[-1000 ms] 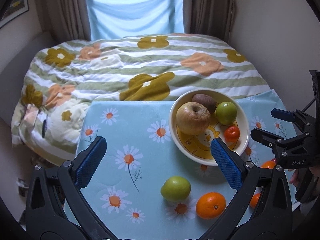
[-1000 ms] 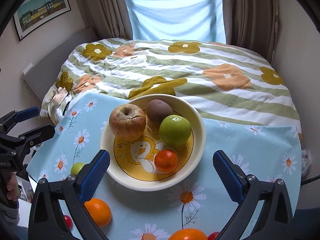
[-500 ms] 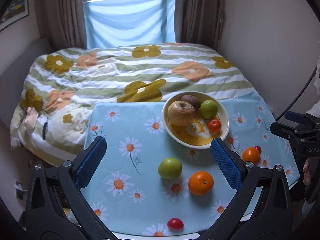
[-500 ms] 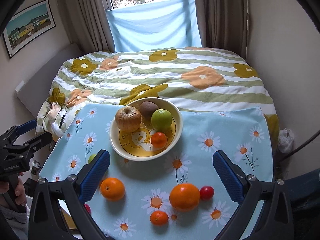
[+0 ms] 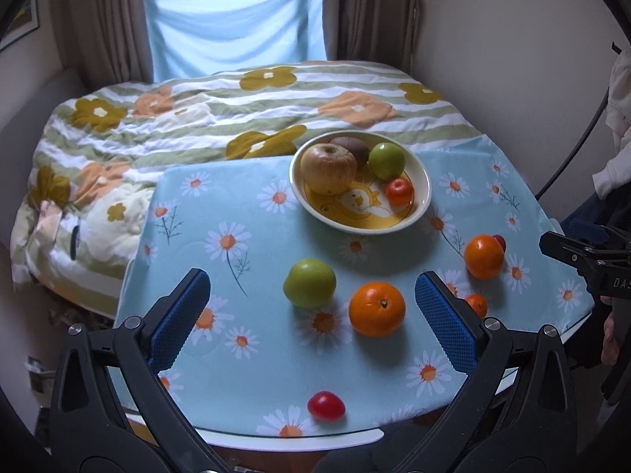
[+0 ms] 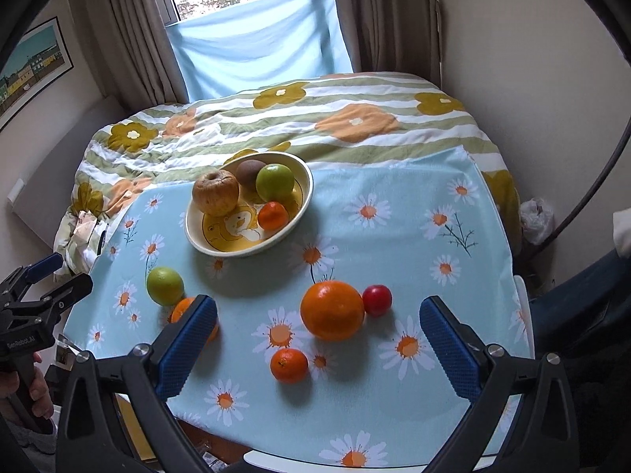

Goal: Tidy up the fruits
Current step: 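Withdraw both tools from the bowl back over the table, then grasp a large orange with the left tool while the right tool grasps another large orange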

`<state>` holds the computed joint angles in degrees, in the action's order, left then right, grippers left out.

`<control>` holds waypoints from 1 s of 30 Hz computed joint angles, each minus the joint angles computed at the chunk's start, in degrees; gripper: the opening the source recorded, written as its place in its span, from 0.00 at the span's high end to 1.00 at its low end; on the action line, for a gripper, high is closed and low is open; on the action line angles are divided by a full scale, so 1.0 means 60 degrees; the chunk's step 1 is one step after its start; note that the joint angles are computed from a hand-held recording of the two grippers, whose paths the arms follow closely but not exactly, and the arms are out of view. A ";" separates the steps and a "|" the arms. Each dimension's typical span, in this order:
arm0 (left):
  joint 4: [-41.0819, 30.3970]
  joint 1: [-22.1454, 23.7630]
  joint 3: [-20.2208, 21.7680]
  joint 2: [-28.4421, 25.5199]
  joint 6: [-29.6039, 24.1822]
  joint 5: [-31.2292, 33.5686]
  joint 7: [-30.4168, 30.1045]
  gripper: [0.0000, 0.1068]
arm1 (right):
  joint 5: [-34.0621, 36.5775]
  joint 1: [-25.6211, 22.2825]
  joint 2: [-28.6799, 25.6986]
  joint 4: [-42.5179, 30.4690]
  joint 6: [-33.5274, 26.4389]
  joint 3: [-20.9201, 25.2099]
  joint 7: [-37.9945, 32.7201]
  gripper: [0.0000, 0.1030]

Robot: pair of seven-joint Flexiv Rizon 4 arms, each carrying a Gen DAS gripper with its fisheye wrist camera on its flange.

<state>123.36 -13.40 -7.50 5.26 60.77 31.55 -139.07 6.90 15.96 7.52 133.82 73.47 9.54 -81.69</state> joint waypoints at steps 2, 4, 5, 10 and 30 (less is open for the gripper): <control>-0.0057 -0.0027 -0.0101 -0.0282 0.0120 0.0173 -0.0304 0.04 | 0.0035 -0.0007 -0.0173 0.0101 0.0094 -0.0008 0.0009 0.00; -0.0113 -0.0128 -0.0096 -0.0632 0.0316 0.0256 -0.0525 0.04 | 0.0058 -0.0019 -0.0354 0.0206 0.0207 -0.0002 -0.0035 0.00; -0.0161 -0.0207 -0.0074 -0.0818 0.0369 0.0254 -0.0592 0.04 | 0.0029 -0.0034 -0.0433 0.0262 0.0279 0.0017 -0.0025 0.00; -0.0440 -0.0734 0.0191 -0.1689 0.0646 0.0255 -0.0721 0.04 | 0.1259 0.0090 -0.0796 0.0099 0.0246 -0.0024 -0.0913 0.00; -0.1126 -0.1834 0.1178 -0.3468 0.0616 -0.1095 0.0230 0.29 | 0.2864 -0.0614 -0.2206 -0.1050 -0.0590 0.0526 -0.2199 0.19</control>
